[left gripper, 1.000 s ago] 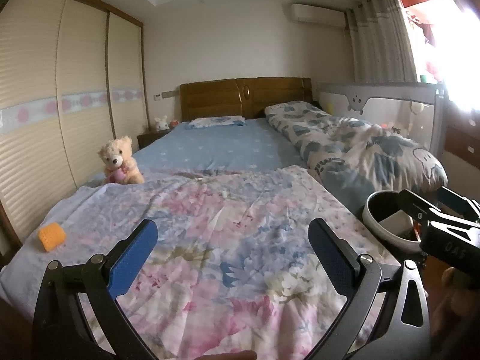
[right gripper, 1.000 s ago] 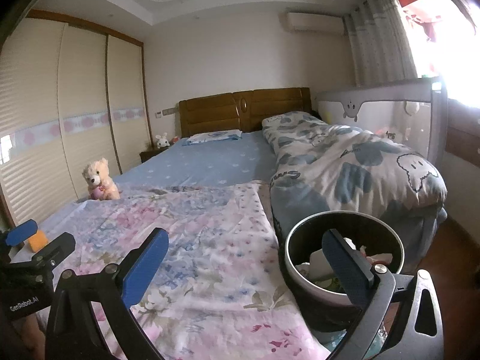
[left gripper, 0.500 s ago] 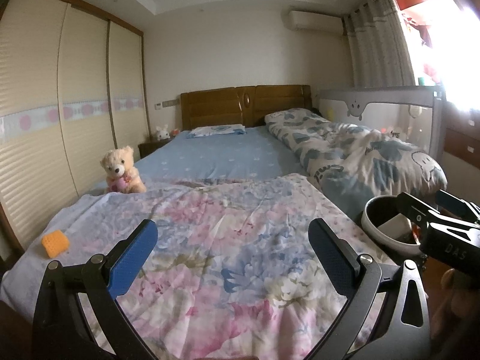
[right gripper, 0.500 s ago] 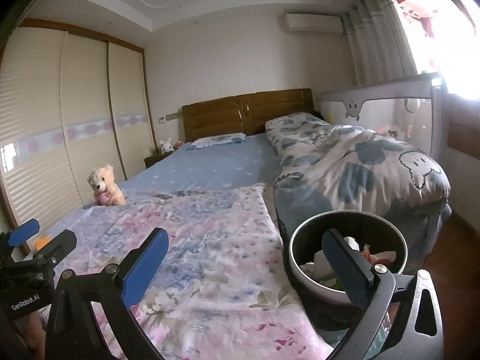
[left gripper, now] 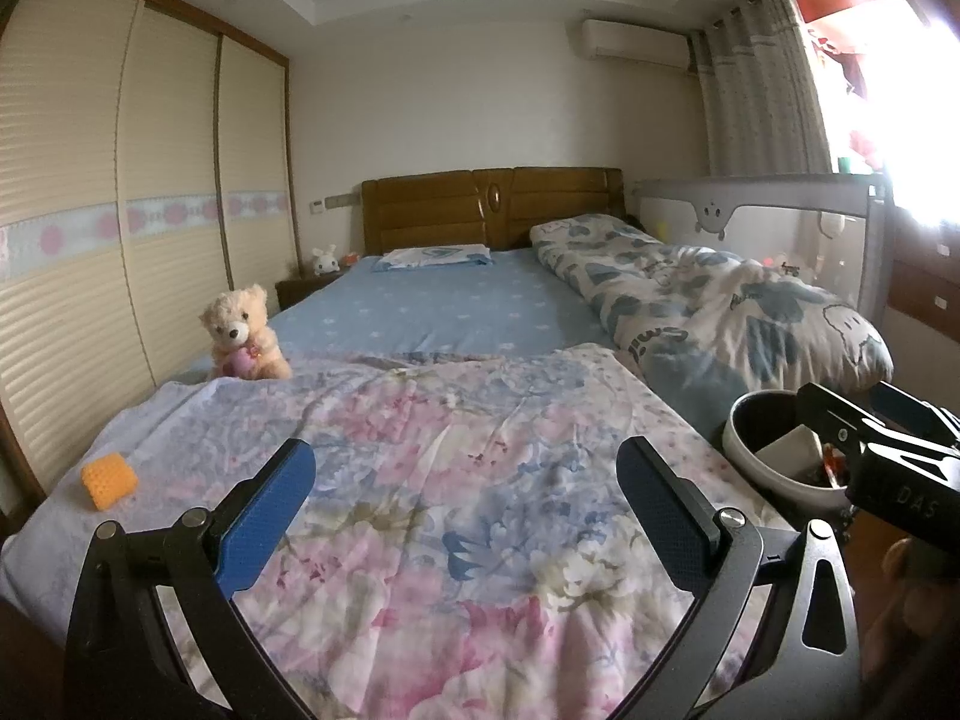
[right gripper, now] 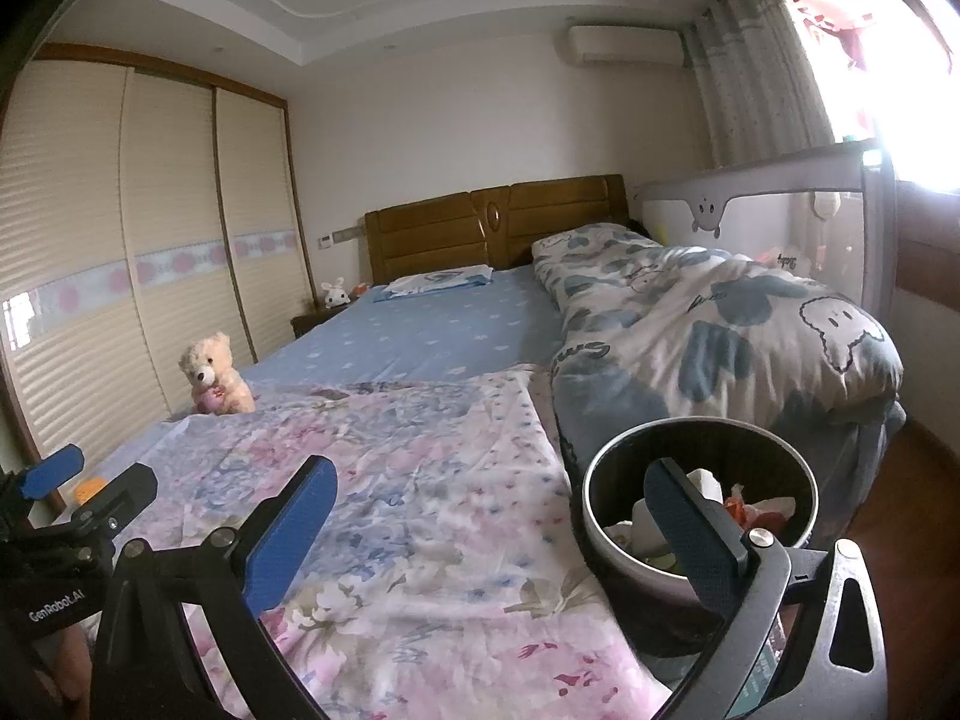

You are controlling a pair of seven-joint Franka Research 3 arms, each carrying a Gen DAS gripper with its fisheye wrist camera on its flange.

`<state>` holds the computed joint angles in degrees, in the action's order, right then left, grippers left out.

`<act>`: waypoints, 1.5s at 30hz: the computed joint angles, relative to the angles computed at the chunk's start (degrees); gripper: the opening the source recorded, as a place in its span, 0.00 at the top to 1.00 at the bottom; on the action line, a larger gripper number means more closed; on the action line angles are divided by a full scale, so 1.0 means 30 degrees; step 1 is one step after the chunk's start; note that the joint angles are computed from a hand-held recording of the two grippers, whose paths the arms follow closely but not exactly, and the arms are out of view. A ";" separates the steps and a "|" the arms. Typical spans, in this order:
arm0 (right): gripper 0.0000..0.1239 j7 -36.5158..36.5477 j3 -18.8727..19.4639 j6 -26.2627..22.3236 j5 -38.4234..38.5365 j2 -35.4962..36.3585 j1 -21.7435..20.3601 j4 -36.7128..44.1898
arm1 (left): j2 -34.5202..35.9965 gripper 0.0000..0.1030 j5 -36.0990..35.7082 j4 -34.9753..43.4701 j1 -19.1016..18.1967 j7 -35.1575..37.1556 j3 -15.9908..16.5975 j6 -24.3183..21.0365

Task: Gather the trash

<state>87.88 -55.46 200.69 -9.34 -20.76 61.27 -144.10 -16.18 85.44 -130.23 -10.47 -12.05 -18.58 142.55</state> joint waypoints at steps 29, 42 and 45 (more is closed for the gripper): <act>0.17 -0.1041 -0.0099 -0.0113 0.1101 -0.0493 0.0574 -0.0085 | 0.0031 0.00 -0.0005 0.0002 0.0010 -0.0009 0.0046 0.0078; 0.17 -0.1106 0.0028 -0.0222 0.1247 -0.0567 0.0617 -0.0099 | 0.0049 0.00 -0.0017 0.0022 0.0026 0.0001 0.0043 0.0074; 0.17 -0.1155 -0.0008 -0.0211 0.1261 -0.0581 0.0648 -0.0100 | 0.0022 0.00 -0.0070 0.0002 0.0022 0.0018 0.0056 0.0113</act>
<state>84.41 -55.49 200.06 -5.56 -22.50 63.21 -144.41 -16.11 85.23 -130.22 -10.41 -12.00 -18.41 142.89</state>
